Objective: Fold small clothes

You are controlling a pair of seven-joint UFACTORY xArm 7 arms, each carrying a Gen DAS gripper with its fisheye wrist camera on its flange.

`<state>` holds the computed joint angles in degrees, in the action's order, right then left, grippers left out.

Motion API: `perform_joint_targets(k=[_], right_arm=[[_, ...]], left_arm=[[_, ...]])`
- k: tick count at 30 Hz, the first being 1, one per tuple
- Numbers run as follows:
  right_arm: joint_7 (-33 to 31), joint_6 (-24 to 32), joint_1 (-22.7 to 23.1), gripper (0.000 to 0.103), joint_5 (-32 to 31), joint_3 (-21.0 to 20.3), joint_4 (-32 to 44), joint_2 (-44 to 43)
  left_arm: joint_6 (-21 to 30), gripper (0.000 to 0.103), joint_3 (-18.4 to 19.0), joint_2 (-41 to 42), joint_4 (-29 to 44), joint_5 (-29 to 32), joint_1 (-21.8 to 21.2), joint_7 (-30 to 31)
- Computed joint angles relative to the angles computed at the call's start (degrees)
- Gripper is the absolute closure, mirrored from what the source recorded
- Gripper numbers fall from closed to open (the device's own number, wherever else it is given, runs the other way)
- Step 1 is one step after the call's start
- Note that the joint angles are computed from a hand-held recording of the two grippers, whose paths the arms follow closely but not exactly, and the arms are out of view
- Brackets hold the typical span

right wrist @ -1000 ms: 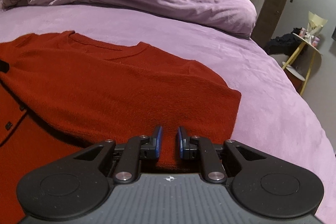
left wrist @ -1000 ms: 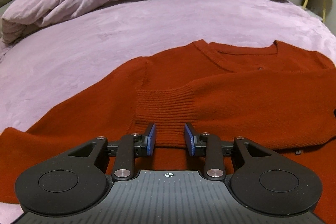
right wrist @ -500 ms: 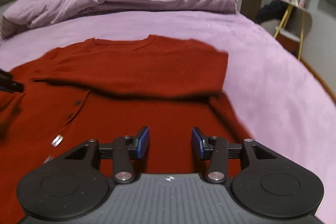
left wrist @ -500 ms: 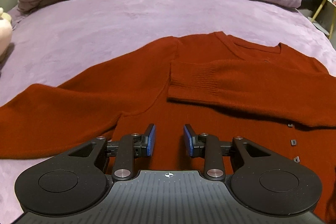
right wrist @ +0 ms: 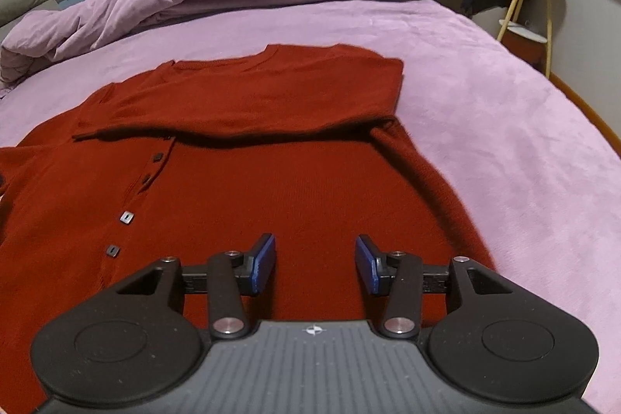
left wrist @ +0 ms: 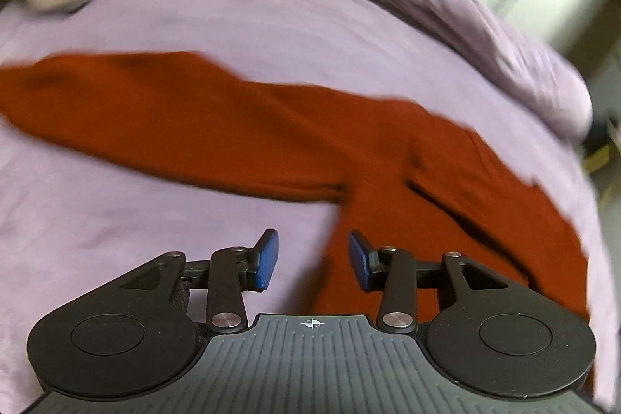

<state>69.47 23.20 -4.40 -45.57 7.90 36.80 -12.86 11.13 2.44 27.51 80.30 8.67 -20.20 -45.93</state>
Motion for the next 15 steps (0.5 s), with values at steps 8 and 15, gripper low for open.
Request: perform_joint_targets(k=[8,15], right_arm=[[-0.68,-1.15,0.79,0.058,2.14,-0.74,2.05,2.39],[-1.64,0.37,1.75,0.058,4.06,-1.45,3.54,3.48]], left_arm=[[-12.88,0.064,3.37,-4.3,-13.3,-9.35,7.64,-8.64],[-21.58,0.09,-12.53,0.85,-12.74,-17.11,27.15,-9.7]])
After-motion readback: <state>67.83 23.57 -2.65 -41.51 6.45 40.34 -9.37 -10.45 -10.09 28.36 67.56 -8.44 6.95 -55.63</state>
